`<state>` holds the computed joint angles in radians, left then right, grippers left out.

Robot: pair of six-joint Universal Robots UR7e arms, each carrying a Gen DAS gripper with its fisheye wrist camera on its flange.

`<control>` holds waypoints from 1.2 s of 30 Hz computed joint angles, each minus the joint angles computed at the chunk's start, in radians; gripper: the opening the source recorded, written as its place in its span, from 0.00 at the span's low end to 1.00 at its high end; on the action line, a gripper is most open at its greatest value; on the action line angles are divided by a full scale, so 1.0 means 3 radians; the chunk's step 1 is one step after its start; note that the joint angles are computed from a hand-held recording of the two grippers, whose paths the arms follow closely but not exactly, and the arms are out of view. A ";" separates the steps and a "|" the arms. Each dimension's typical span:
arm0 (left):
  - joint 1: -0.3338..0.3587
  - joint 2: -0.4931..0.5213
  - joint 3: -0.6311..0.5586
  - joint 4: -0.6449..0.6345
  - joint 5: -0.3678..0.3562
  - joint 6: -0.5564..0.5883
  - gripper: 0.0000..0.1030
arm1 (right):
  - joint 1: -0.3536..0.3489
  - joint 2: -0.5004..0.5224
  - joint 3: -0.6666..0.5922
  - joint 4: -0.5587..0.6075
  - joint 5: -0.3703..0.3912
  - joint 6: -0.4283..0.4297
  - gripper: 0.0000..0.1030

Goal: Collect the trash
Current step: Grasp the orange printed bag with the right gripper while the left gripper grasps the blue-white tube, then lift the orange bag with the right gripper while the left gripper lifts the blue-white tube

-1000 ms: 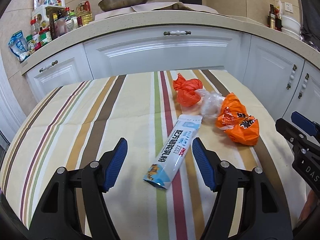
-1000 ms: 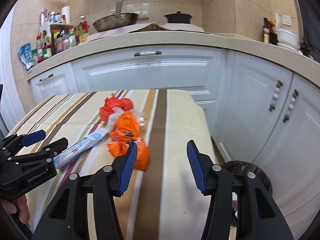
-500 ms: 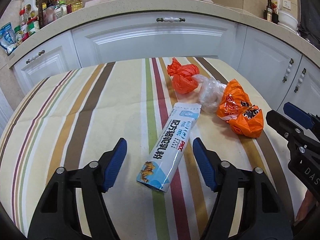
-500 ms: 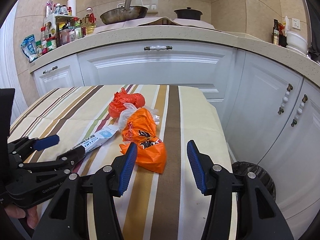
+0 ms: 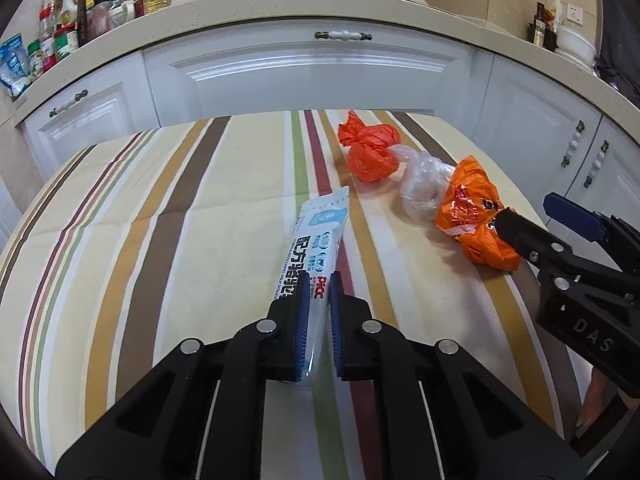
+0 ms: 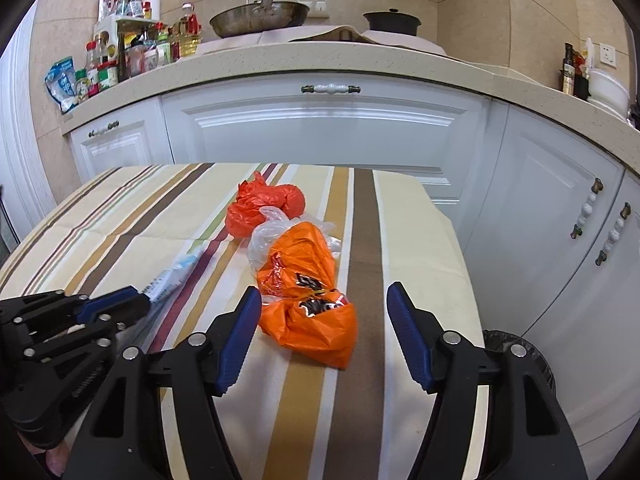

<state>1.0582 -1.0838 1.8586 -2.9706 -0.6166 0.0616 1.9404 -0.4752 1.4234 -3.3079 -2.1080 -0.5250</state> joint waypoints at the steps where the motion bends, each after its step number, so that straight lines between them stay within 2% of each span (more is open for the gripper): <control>1: 0.0002 -0.0014 0.0004 0.0005 0.0010 -0.0019 0.08 | 0.0001 0.0013 -0.0028 0.0044 -0.0010 0.0000 0.64; 9: 0.0027 -0.0068 0.0013 -0.0007 0.0082 -0.0083 0.07 | 0.0013 0.0133 -0.0271 0.0371 -0.0158 0.0062 0.64; 11: 0.0032 -0.0074 0.0011 -0.0006 0.0094 -0.0095 0.07 | 0.0012 0.0141 -0.0285 0.0416 -0.0160 0.0068 0.50; 17: 0.0033 -0.0091 0.0041 -0.0053 0.0143 -0.0107 0.04 | 0.0004 0.0096 -0.0187 0.0312 -0.0102 0.0034 0.37; 18: 0.0033 -0.0091 0.0040 -0.0051 0.0152 -0.0107 0.01 | 0.0002 0.0085 -0.0162 0.0277 -0.0085 0.0025 0.22; 19: 0.0032 -0.0093 0.0047 -0.0048 0.0160 -0.0118 0.01 | 0.0002 0.0071 -0.0145 0.0287 -0.0078 0.0013 0.20; 36: -0.0085 -0.0109 0.0157 -0.0309 0.0299 -0.0016 0.00 | 0.0013 -0.0089 0.0146 -0.0082 -0.0038 -0.0026 0.19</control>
